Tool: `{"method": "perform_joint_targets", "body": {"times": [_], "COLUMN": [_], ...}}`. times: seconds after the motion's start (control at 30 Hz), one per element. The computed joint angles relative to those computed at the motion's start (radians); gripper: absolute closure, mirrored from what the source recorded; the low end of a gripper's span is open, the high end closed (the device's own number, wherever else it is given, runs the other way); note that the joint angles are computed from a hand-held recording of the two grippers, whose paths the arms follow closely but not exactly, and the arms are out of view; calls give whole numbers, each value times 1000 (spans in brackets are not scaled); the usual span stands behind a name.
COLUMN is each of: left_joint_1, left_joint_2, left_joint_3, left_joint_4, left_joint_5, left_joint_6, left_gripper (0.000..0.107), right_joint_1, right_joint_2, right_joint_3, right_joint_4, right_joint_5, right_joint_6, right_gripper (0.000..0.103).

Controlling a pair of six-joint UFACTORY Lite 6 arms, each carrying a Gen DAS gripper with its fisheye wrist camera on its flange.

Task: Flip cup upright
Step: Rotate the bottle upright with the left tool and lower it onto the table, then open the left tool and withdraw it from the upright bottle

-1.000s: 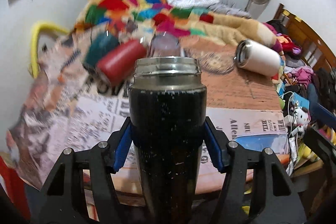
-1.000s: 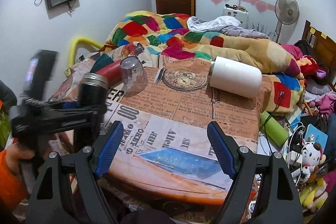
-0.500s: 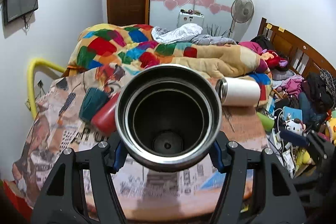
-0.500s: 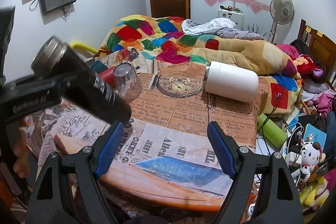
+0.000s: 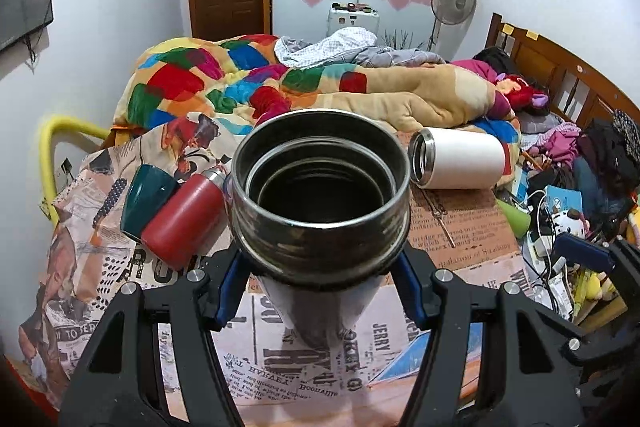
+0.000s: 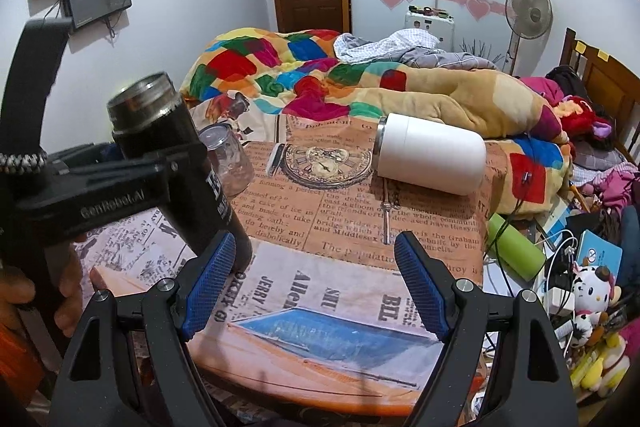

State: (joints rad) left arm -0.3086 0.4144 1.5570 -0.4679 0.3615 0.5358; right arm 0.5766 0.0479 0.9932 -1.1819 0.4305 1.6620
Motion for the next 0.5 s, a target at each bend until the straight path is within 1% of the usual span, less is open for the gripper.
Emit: {"method": "perform_joint_targets", "body": {"times": [0.1, 0.23, 0.37, 0.47, 0.5], "left_joint_1": [-8, -8, 11, 56, 79], "left_joint_2": [2, -26, -153, -299, -371], "left_joint_3": [2, 1, -79, -165, -203], "left_joint_4": [31, 42, 7, -94, -137], "left_joint_5": [1, 38, 57, 90, 104], "left_joint_6": [-21, -28, 21, 121, 164], "left_gripper": [43, 43, 43, 43, 43], "right_joint_1": [6, 34, 97, 169, 202], "right_joint_2": [-11, -58, -138, -224, -252], "right_joint_3": [-8, -26, -37, -41, -39], "right_joint_4": [-13, -15, -23, -39, -49], "right_joint_5": [9, 42, 123, 215, 256], "right_joint_6": [17, 31, 47, 67, 79], "right_gripper": [23, 23, 23, 23, 23]}}
